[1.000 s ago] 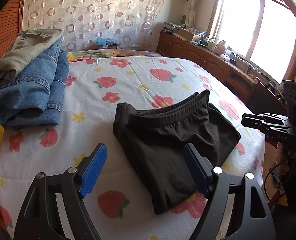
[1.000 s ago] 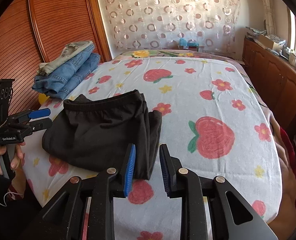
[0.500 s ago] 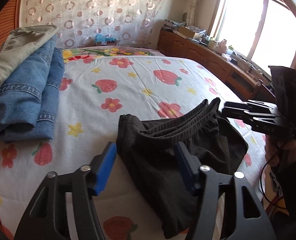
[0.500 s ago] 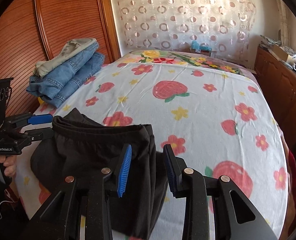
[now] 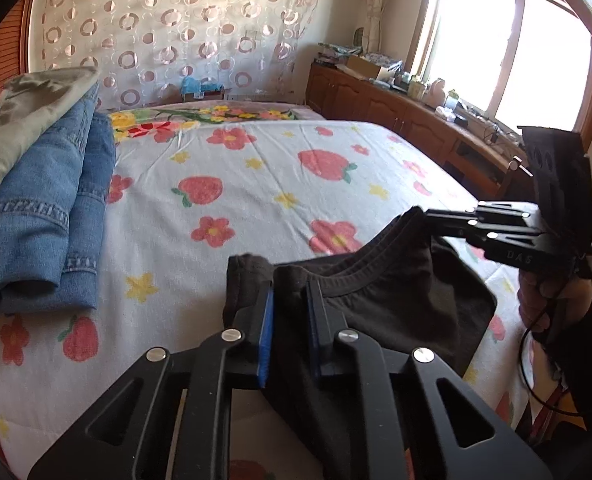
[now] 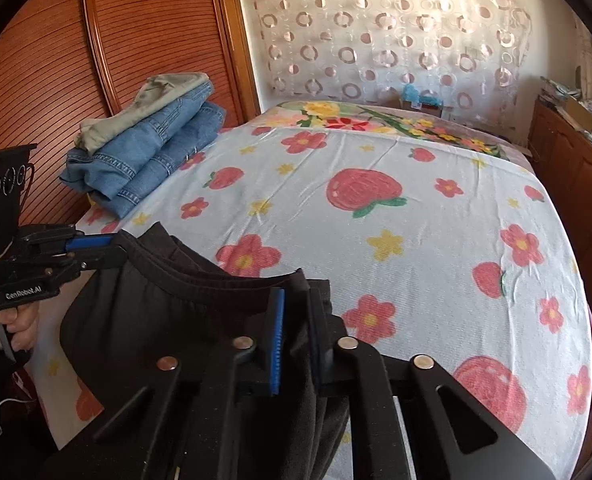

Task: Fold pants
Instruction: 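Pinch the shorts' waistband with the left tool and open it again, then position both open tools around the folded black shorts' sides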

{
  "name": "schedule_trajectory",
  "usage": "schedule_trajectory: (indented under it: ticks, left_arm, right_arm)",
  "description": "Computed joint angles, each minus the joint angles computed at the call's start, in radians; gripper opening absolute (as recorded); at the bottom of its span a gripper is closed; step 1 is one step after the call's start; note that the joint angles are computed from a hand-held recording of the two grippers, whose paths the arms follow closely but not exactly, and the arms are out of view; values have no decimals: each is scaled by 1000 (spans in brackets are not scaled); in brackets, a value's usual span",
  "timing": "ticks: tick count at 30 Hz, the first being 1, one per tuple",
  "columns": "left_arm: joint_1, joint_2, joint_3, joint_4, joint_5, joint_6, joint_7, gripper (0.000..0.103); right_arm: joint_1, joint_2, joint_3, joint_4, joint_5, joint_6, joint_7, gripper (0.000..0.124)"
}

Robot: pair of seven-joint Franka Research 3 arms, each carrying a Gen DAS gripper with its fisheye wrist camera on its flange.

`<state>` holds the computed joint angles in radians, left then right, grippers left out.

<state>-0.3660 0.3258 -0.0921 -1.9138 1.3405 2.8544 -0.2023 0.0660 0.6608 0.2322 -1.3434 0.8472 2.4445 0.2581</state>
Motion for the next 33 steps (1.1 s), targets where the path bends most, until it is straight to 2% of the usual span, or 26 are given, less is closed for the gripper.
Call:
schedule_trajectory:
  ticks: [5,9,13,15,18,19,20,22,24,26,31,33]
  left_arm:
    - [-3,10,-3,31,-4,-25,23,16]
    - [-3,26,-11,45,-91,-62,103,16]
    - [-23,25,-5,45,-122,-106,135,24]
    - [-31,20,-3,42,-121,-122,131,29]
    - [-36,17,0,42,-108,-134,119,44]
    - [-38,16,1,41,-98,-136,110,52]
    - [-42,16,2,43,-88,-148,102,55]
    - [-41,15,-3,43,-90,-162,101,73]
    - [-35,15,-3,39,-77,-140,83,81]
    - [-29,16,-8,37,-89,-134,89,82]
    - [-32,9,-4,19,-77,-128,49,82]
    - [-27,6,-6,12,-77,-119,39,82]
  right_arm:
    - [5,-18,1,-44,39,101,5,6]
    - [24,1,-15,-19,-14,91,80,6]
    - [23,1,-5,-24,-33,101,85,6]
    - [21,0,-1,-25,-36,102,85,6]
    - [18,0,1,-24,-39,108,85,6]
    - [12,-4,6,-30,-33,110,77,6]
    - [7,-8,10,-36,-26,112,70,6]
    - [-3,-19,17,-51,-9,118,52,6]
    - [-10,-31,20,-67,8,123,35,6]
    - [-17,-46,21,-85,25,121,19,6]
    - [-28,-87,12,-139,63,116,-11,34]
    - [-29,-102,6,-160,74,114,-24,41]
